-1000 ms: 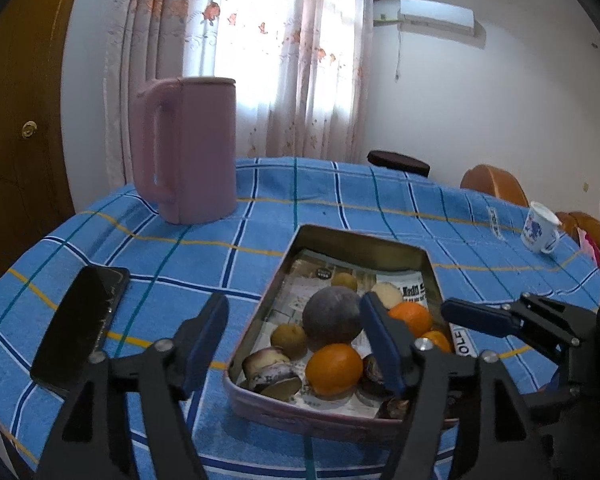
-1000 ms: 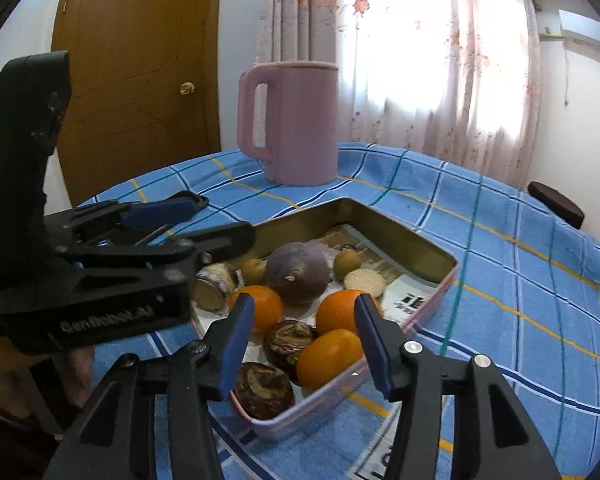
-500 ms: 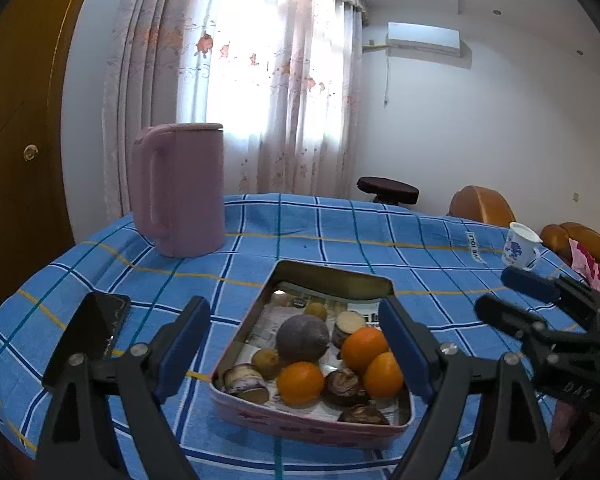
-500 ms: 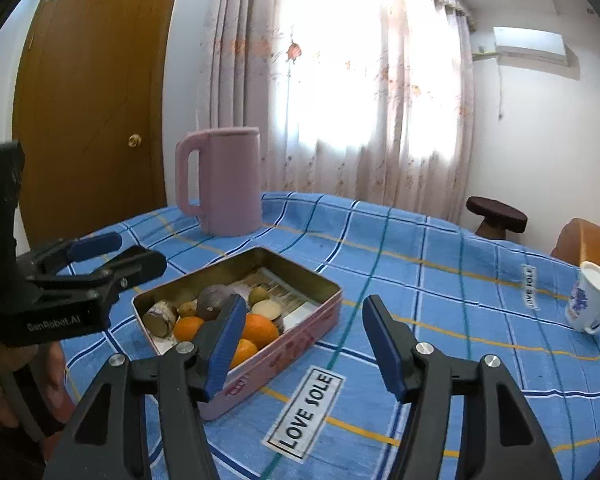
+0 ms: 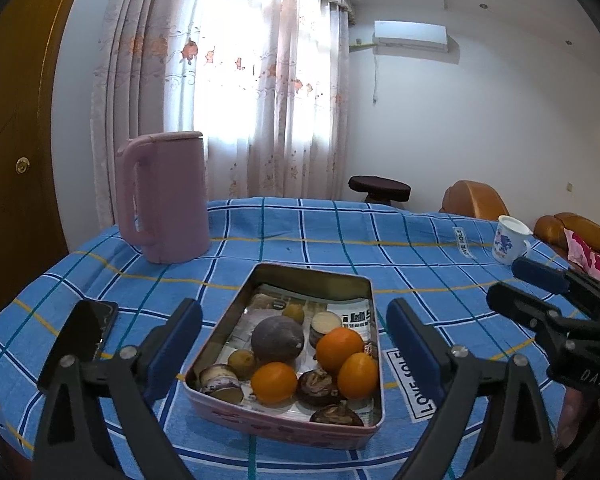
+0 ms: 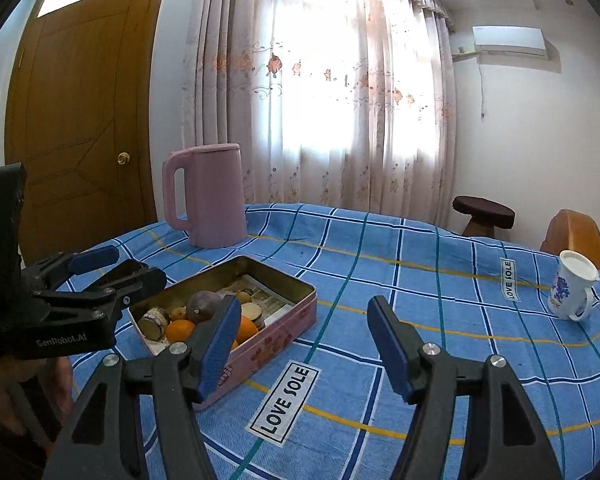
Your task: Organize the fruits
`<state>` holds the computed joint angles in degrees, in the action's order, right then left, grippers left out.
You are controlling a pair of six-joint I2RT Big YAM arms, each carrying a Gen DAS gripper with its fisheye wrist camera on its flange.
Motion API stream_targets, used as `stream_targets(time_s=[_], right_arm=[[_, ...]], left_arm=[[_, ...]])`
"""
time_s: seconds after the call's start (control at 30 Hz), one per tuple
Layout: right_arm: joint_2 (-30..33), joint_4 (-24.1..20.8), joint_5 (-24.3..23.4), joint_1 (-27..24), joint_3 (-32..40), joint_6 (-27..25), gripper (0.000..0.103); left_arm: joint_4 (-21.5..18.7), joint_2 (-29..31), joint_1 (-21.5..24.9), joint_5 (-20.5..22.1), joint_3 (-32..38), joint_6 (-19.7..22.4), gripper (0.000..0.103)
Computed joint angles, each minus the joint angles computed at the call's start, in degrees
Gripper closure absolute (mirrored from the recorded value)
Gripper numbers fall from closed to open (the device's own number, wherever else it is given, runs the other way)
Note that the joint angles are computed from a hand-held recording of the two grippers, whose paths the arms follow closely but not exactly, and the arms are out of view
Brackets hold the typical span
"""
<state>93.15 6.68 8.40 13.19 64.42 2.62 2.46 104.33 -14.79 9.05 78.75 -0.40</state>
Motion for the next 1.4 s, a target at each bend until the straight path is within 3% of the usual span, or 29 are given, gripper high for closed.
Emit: stream_targets(time_s=[1.13, 1.4], right_arm=[[-1.37, 2.65, 0.98, -0.6, -2.77, 0.42, 0.035], [-2.67, 4.02, 2.67, -0.85, -4.12, -0.31, 0.035]], left_arm=[[1.33, -1.07, -0.88, -3.25, -1.04, 1.21, 0.0], [2.16, -2.02, -1.06, -2.17, -1.67, -0.04, 0.0]])
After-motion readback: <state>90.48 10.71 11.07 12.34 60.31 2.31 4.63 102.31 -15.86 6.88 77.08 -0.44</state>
